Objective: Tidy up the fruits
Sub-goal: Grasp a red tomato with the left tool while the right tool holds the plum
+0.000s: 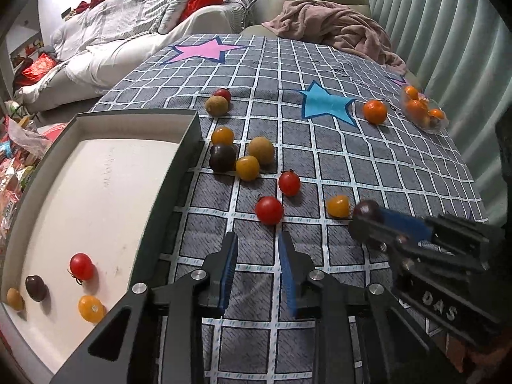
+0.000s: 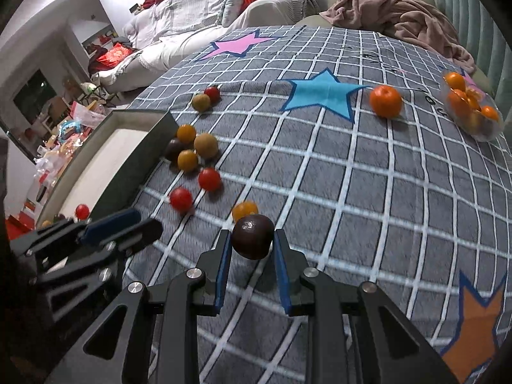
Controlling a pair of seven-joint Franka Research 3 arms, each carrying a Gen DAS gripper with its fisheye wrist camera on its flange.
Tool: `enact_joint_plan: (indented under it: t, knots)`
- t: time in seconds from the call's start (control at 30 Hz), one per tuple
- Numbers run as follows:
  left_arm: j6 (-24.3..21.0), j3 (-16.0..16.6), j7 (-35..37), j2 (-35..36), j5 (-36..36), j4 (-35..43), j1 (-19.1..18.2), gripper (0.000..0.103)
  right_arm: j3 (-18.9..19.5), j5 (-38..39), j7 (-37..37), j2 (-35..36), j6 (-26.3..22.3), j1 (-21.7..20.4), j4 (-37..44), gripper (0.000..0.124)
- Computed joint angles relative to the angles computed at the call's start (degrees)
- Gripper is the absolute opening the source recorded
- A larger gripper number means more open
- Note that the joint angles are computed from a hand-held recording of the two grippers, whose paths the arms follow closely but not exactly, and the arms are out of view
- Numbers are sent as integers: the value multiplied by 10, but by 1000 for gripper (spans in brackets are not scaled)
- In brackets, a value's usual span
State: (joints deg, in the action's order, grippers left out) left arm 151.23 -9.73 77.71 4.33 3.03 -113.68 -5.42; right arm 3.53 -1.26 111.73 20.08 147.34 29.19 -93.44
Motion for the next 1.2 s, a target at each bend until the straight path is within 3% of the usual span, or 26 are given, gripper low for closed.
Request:
enact_joint_plan:
  t: [0.13, 0.17, 0.2, 0.23, 0.3, 0.57, 0.7, 0.73, 0.8, 0.87, 0.93, 1.2]
  knots:
    - [4, 0, -5, 13, 5, 9, 0, 31, -2, -4, 14, -24, 8, 1, -31, 28]
    - [2, -1, -4, 18, 5, 13, 1, 38, -2, -5, 17, -28, 11, 0, -38, 28]
    - [4, 1, -15, 23, 18, 16, -1, 64, -1, -5, 19, -31, 12, -1, -41, 28]
    - [15, 4, -34, 22, 37, 11, -4, 75, -1, -6, 20, -33, 13, -3, -44, 28]
    - [31, 6, -53, 23, 60, 8, -6, 75, 1, -4, 20, -35, 17, -6, -49, 28]
    - [9, 4, -65, 60, 99, 54, -11, 75, 10, 15, -16, -19, 25, -13, -38, 29]
    - [-4, 0, -59, 75, 92, 71, -8, 73, 8, 22, -18, -13, 27, -13, -33, 29]
    - [-6, -1, -57, 76, 90, 72, -8, 63, 6, 22, -14, -14, 27, -12, -34, 29]
    - [5, -3, -47, 75, 88, 66, -6, 55, 5, 26, -10, -18, 31, -13, -42, 29]
    - [5, -10, -26, 76, 71, 68, -3, 35, 4, 31, -7, -23, 33, -14, -49, 29]
    - [2, -13, -11, 77, 56, 72, -1, 29, 3, 28, -3, -27, 34, -14, -53, 29]
    - [3, -16, 22, 54, 5, 48, 6, 27, 3, 11, 14, -44, 37, -11, -66, 29]
